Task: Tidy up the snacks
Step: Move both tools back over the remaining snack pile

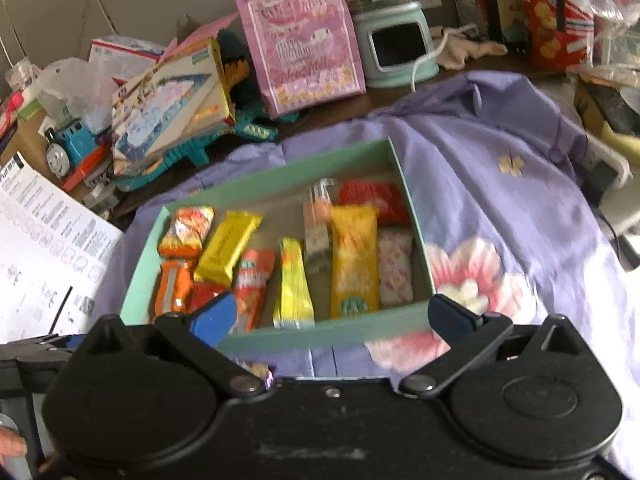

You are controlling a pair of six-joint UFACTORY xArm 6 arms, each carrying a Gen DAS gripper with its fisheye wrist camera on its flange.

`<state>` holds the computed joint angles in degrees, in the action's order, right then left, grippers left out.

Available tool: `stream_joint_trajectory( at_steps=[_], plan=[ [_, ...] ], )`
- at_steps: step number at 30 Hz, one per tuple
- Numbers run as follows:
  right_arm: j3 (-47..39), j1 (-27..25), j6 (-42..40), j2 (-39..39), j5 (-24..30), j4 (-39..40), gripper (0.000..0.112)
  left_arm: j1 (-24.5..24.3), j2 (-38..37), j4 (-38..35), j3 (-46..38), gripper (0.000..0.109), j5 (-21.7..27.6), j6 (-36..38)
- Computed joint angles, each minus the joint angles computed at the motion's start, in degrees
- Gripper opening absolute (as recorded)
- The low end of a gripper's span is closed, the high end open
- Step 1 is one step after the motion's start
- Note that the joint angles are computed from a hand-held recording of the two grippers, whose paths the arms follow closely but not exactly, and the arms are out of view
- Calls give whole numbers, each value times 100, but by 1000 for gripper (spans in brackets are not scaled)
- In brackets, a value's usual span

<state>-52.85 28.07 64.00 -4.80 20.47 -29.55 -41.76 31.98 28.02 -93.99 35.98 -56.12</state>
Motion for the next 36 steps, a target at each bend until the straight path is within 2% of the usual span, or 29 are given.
stream_joint_trajectory(
  at_steps=[7,11,15,18,23,24,26,28,29,30,36],
  plan=[
    [462,211,-89,-117,93,368,103,71,-583,192,1254,103,-273,-432],
    [525,385,-185,-9,155,535,103,93,-665,132,1572,103,-272,-549],
    [443,545,-243,153,244,549,96,66,-584,-22,1577,103,-451,-418],
    [417,606,-134,199,317,422,85,-60,-358,9,1276,103,-403,-265],
    [630,574,-22,36,334,304,84,-253,86,78,682,101,-366,32],
    [673,551,-61,23,320,334,84,-278,170,36,573,99,-370,121],
    [820,543,-91,-82,320,395,84,-320,341,-104,368,80,-339,326],
    [912,544,-113,-153,345,447,84,-340,358,-3,390,69,-434,211],
    [944,535,-152,-162,342,494,84,-345,346,119,401,52,-428,108],
    [977,538,-176,-182,348,532,84,-340,335,235,408,45,-397,40],
    [1200,651,-381,-331,423,695,84,-130,-84,-44,1098,44,-842,22]
  ],
)
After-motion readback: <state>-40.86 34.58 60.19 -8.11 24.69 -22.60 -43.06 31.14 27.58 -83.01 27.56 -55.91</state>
